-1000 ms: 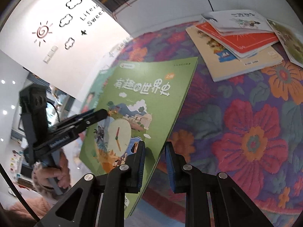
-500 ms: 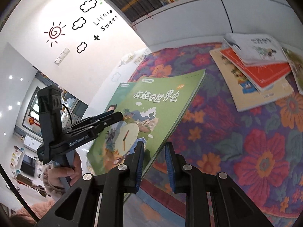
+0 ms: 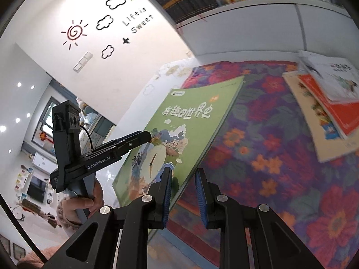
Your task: Organize books
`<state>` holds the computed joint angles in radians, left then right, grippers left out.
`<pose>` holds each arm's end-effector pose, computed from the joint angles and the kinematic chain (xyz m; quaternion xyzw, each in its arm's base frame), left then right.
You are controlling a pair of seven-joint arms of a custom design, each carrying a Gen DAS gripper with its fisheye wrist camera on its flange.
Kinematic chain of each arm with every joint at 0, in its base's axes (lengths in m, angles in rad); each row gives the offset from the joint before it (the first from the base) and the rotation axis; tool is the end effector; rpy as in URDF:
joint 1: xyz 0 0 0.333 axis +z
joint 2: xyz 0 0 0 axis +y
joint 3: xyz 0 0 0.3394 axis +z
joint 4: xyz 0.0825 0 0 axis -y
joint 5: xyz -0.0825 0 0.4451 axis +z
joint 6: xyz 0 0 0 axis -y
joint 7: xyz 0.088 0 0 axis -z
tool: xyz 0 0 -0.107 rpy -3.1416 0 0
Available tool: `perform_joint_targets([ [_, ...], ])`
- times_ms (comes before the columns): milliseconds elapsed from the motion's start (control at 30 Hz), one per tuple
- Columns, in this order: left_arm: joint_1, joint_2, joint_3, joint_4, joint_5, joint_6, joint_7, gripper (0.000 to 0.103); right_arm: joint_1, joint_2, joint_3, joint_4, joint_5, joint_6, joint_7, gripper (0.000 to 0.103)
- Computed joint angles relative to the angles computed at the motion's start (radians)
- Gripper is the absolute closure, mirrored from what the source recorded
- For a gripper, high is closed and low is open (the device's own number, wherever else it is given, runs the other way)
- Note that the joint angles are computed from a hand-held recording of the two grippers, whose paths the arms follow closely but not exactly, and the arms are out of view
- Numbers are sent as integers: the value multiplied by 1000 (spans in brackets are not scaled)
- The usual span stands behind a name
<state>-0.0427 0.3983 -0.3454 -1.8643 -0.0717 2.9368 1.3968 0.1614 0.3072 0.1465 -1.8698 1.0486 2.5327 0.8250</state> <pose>0.6935 -0.2518 0.3794 -0.6374 0.6879 -0.3335 0.0969 0.6819 0.2000 0.3733 -0.7227 0.5626 0.0755 0.3943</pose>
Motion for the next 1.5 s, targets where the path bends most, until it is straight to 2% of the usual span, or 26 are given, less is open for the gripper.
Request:
perform_joint_targets([
  [133,36,8,3,5,-14,2,11,71,12,74,13,95,-25,-25,28,81],
  [267,43,23,29,14,-5,-1,-6,71,22,158,30,187,-63,-41,67,81],
  [467,65,68,34,40,7,-14,-9,71,32,290,51,313,-145,-55,154,81],
  [633,91,107,13,64,-6,-35,12,71,30,361,62,373,-203,-66,223,81],
  [833,106,128,5,74,-21,-42,28,71,36,390,69,398,-262,-71,274,81],
  [967,85,133,33,79,-1,-45,2,71,34,408,75,418,-280,-74,293,81],
  [1133,88,137,31,82,6,-46,-3,69,39,408,77,415,-301,-57,311,81],
  [1300,50,136,71,88,42,-50,-56,69,40,403,78,408,-309,-46,324,81],
  [1367,40,128,83,80,56,-27,-80,67,39,399,79,403,-309,-44,331,78],
  [1500,-28,99,158,65,141,-2,-176,67,54,399,68,401,-335,-41,357,75],
])
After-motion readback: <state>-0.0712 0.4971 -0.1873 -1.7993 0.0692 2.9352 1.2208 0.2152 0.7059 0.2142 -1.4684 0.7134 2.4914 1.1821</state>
